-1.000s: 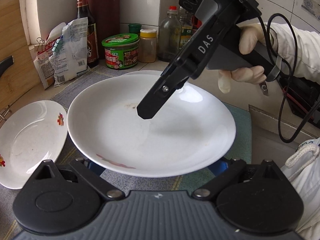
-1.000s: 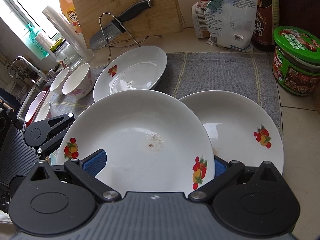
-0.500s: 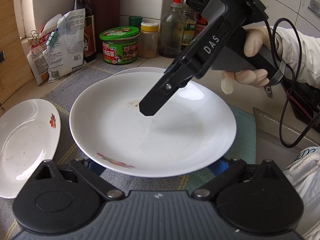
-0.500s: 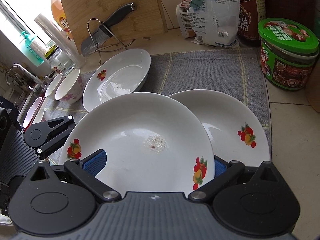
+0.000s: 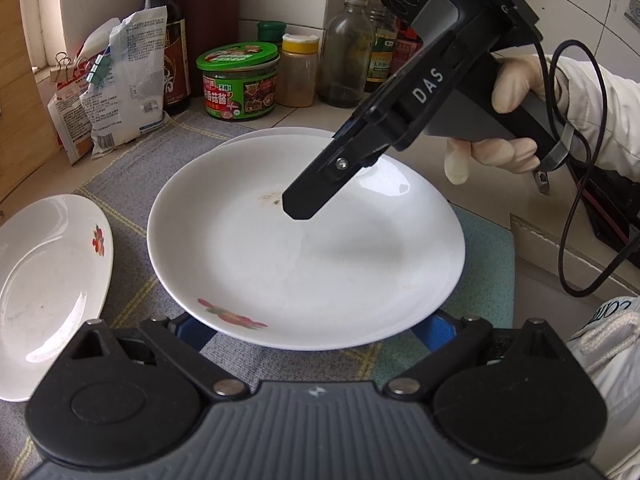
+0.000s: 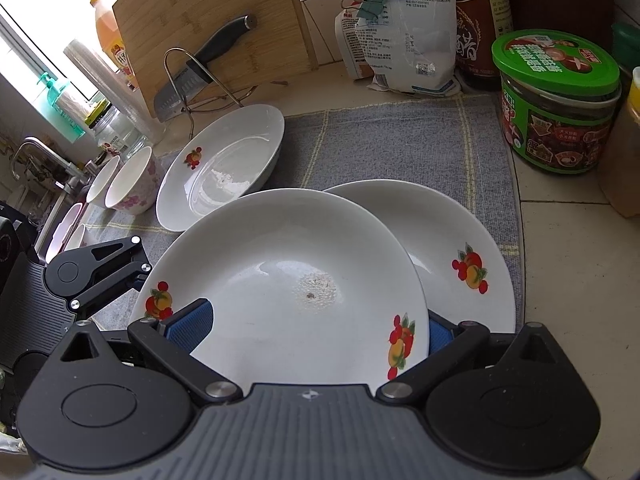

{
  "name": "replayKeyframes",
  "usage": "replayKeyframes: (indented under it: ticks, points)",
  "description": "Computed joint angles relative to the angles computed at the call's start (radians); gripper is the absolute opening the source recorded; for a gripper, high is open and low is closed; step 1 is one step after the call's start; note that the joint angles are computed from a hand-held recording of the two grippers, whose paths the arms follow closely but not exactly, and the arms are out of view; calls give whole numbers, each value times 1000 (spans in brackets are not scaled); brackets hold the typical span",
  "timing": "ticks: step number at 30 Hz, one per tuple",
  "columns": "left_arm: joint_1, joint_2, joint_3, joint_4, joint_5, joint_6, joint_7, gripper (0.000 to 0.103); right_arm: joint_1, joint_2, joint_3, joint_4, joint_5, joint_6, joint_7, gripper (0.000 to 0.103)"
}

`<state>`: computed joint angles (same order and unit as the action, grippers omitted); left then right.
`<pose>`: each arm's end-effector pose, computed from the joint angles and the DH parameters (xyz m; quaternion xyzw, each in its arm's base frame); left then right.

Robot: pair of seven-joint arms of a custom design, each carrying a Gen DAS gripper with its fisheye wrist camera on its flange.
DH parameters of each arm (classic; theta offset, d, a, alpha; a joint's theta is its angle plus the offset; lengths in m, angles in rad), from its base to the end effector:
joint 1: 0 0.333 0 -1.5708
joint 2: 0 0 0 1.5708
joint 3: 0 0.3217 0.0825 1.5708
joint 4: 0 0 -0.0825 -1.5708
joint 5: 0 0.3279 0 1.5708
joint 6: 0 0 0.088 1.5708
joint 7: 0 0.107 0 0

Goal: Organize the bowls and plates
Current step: 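Carry the large plate over the plate on the towel with both grippers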

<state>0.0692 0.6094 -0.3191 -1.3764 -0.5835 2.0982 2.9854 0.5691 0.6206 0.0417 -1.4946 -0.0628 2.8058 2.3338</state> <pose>0.6708 -0.1434 0.4236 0.1146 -0.9308 0.3470 0.0072 0.5870 0.4053 0.4213 -0.6253 0.7030 -0.0429 0.3361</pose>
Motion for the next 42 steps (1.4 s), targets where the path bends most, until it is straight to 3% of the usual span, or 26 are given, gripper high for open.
replayKeyframes:
  ticks: [42]
  points:
    - [-24,61,-6,100,64,-25,-43,99,-3,-1,-25,-10,-29,-28,30,103]
